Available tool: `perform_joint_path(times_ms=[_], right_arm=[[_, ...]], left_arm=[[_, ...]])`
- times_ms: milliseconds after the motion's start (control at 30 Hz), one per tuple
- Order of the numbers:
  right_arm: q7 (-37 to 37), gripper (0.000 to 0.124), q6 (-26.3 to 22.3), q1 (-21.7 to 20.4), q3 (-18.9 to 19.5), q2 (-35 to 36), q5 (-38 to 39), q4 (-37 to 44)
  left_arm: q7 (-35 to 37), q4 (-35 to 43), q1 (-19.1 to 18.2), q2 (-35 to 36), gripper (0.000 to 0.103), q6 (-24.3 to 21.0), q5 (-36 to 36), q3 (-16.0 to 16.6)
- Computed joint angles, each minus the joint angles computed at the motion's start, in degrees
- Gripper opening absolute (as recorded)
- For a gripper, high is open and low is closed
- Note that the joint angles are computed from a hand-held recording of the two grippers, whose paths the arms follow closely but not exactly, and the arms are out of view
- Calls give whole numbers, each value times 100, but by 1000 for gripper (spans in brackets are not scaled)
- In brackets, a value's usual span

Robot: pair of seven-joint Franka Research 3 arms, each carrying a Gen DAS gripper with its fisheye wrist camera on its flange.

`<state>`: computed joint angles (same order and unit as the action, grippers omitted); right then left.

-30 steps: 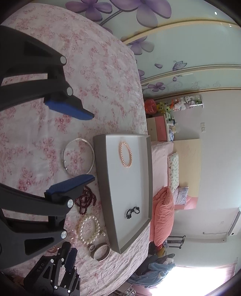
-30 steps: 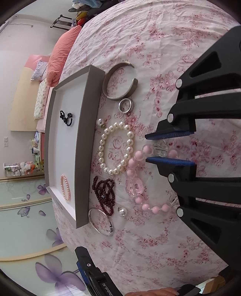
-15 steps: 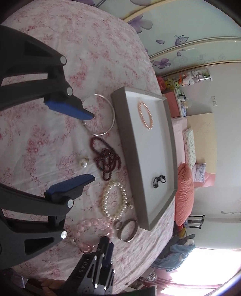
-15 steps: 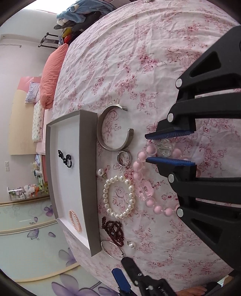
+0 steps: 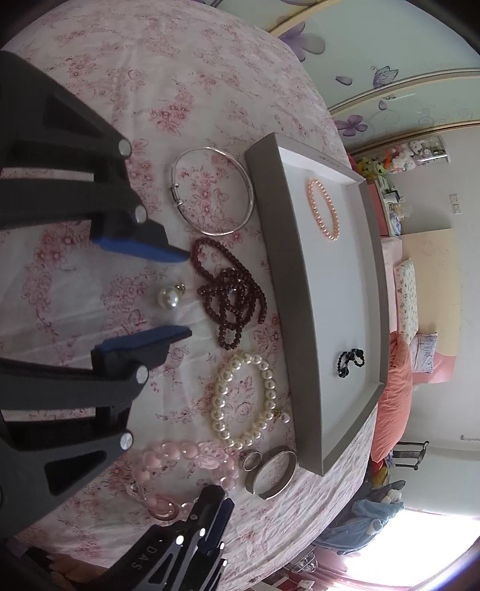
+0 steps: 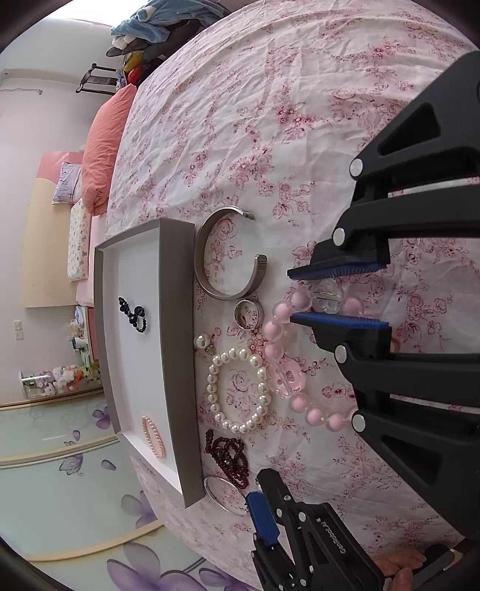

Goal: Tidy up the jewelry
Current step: 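Close the left gripper on the single white pearl while the right grips the pink crystal bracelet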

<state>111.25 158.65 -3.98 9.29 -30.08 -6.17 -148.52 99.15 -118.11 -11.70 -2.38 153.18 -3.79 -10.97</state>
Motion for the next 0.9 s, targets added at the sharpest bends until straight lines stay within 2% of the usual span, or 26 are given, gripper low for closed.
perform_joint_path(times_ms=[167,700,900], right_arm=[[-1,19,-1,3,-5,-1,-1,1],[-112,20,17,19,-44,5,50,-4],[-297,19,194,203,-268,-20,368,-91]], left_arm=[[15,28,-4,38,14,22,-18,-15],[346,-355,138,-322,14,16,-235,222],[462,-410,120,-355,14,45,-489,272]])
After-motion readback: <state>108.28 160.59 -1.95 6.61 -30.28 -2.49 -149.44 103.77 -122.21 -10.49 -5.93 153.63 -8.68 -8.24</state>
